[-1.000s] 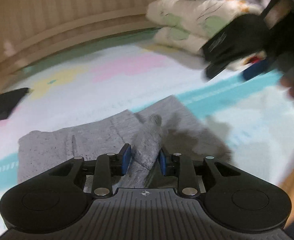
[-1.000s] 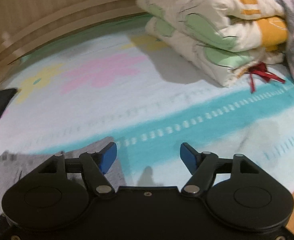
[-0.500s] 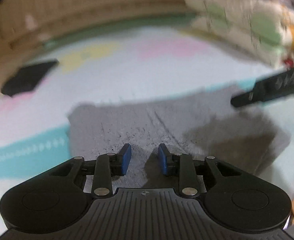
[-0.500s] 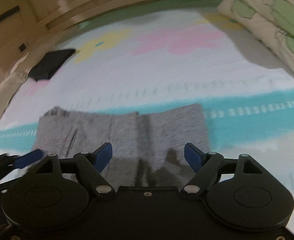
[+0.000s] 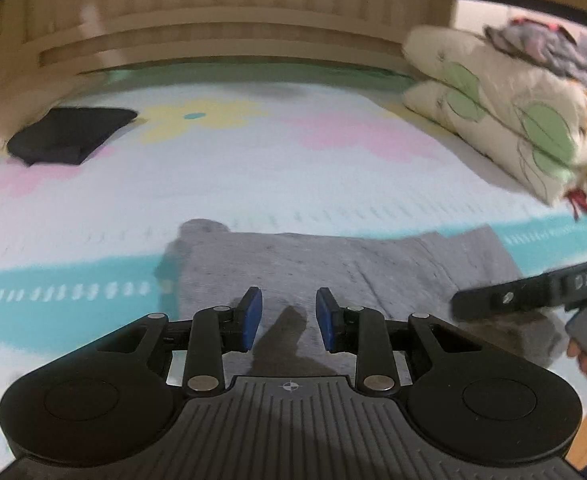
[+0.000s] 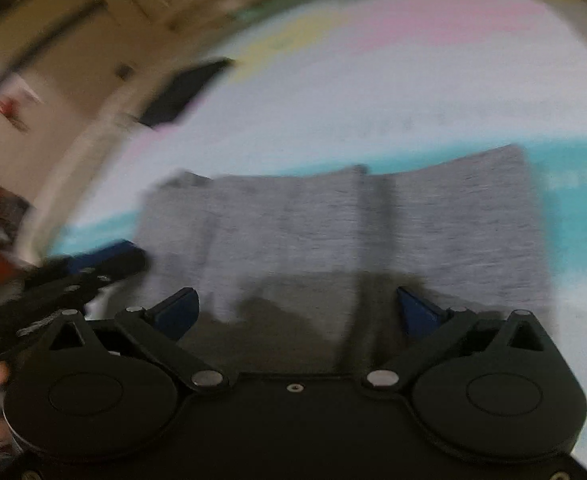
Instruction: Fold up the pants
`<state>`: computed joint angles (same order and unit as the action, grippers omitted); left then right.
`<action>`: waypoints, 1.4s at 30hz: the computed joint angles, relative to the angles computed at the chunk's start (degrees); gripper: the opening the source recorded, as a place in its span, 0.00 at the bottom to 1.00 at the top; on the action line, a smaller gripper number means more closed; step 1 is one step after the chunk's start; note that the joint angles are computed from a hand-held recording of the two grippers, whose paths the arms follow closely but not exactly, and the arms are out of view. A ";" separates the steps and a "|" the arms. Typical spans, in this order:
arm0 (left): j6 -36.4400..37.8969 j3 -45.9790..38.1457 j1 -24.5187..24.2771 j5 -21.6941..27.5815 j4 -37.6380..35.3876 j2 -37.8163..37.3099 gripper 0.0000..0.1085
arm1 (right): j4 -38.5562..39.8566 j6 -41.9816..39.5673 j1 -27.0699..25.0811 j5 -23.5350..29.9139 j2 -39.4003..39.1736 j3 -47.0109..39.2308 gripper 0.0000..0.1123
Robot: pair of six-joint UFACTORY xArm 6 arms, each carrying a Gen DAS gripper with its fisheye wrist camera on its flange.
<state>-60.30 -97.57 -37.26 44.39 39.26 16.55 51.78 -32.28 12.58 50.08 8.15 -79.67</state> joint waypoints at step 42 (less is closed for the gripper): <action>5.47 -7.81 -5.45 12.71 2.50 6.03 0.28 | -32.97 23.72 1.64 -14.50 -9.11 6.43 0.78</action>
